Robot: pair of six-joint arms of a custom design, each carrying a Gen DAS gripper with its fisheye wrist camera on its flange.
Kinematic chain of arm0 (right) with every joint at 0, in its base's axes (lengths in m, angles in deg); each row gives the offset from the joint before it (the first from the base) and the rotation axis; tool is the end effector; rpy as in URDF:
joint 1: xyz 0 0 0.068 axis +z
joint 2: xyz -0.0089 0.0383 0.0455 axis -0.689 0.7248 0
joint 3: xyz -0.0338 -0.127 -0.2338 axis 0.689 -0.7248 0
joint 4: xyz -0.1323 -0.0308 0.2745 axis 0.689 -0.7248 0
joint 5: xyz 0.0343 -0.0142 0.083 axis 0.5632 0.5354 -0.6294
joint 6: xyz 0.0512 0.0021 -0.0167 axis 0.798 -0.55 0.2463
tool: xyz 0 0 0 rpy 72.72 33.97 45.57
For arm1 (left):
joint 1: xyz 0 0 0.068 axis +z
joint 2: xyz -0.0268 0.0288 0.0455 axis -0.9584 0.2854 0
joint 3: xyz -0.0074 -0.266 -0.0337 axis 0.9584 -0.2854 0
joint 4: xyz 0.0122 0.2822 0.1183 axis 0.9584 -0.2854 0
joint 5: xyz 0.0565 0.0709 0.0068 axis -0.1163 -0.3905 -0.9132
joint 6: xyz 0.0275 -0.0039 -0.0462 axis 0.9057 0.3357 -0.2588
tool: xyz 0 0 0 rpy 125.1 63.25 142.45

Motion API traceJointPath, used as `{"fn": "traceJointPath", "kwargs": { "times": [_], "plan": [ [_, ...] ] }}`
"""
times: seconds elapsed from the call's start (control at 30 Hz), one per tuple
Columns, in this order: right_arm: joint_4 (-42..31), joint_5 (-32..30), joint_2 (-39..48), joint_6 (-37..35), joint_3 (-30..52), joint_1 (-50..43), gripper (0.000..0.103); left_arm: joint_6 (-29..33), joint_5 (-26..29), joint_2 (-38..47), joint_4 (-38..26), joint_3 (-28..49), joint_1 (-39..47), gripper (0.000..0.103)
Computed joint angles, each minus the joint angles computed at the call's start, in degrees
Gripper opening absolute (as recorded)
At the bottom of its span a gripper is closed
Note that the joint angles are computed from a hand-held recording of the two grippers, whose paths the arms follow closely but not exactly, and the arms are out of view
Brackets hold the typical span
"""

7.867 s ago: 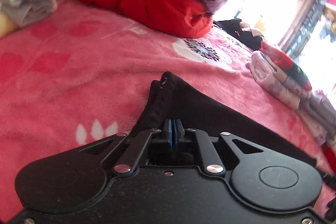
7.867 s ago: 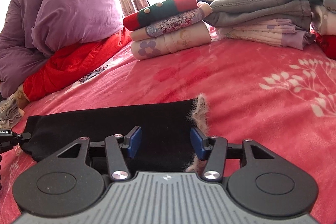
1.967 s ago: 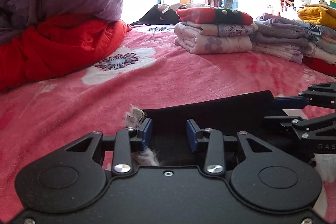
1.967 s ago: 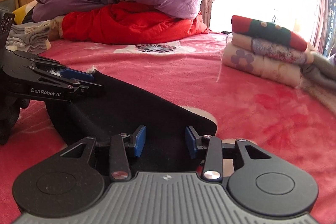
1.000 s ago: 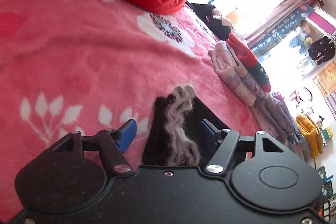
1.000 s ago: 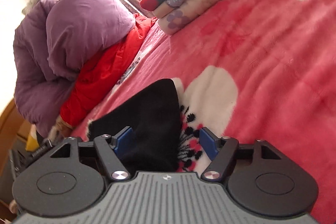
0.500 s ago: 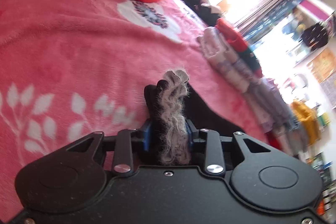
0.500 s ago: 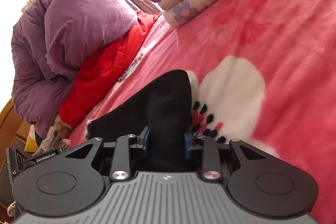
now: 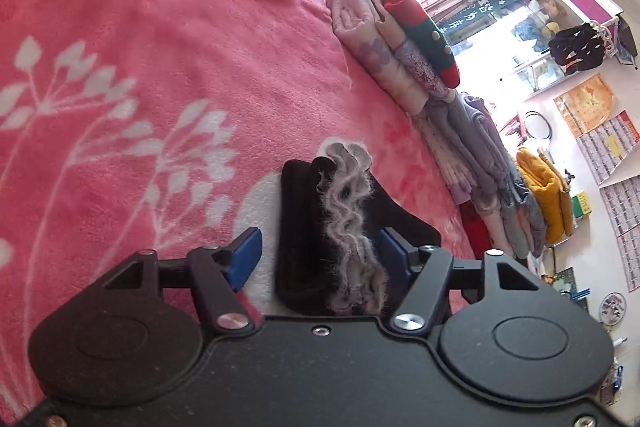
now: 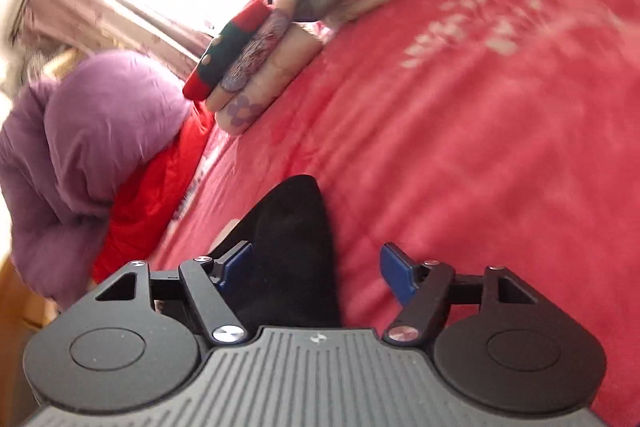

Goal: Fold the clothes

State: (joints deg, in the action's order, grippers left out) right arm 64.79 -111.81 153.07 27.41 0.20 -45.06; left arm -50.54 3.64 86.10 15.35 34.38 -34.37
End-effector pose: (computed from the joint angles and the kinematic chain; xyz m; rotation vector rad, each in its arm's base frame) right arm 0.3245 0.0145 0.1208 0.2643 2.2300 1.0762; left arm 0.2342 0.1529 0.1434 -0.6399 2.1758 -0.9578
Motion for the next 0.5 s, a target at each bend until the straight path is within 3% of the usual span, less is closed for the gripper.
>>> {"fn": "traceJointPath", "kwargs": {
  "times": [0.07, 0.3, 0.37, 0.43, 0.5],
  "plan": [
    [3.6, -2.1, 0.8, 1.1, -1.5, -0.5, 0.070, -0.3, 0.9, 0.9, -0.4, 0.2, -0.3, 0.066],
    [3.7, -1.7, 2.6, -2.7, -0.3, 3.5, 0.072, -2.1, -1.0, -0.6, 1.4, -1.5, -3.2, 0.071],
    [4.9, -1.4, 3.1, -2.6, -0.3, 4.4, 0.065, -3.6, -3.0, -2.2, 3.7, -2.9, -4.7, 0.070],
    [5.3, -1.7, 3.8, -2.3, -0.1, 4.9, 0.056, -4.0, -6.6, -4.4, 5.4, -4.3, -6.6, 0.055],
    [5.7, -1.4, 4.1, -3.0, 0.0, 5.5, 0.047, -4.8, -6.9, -5.2, 8.1, -5.6, -6.6, 0.041]
  ]
}}
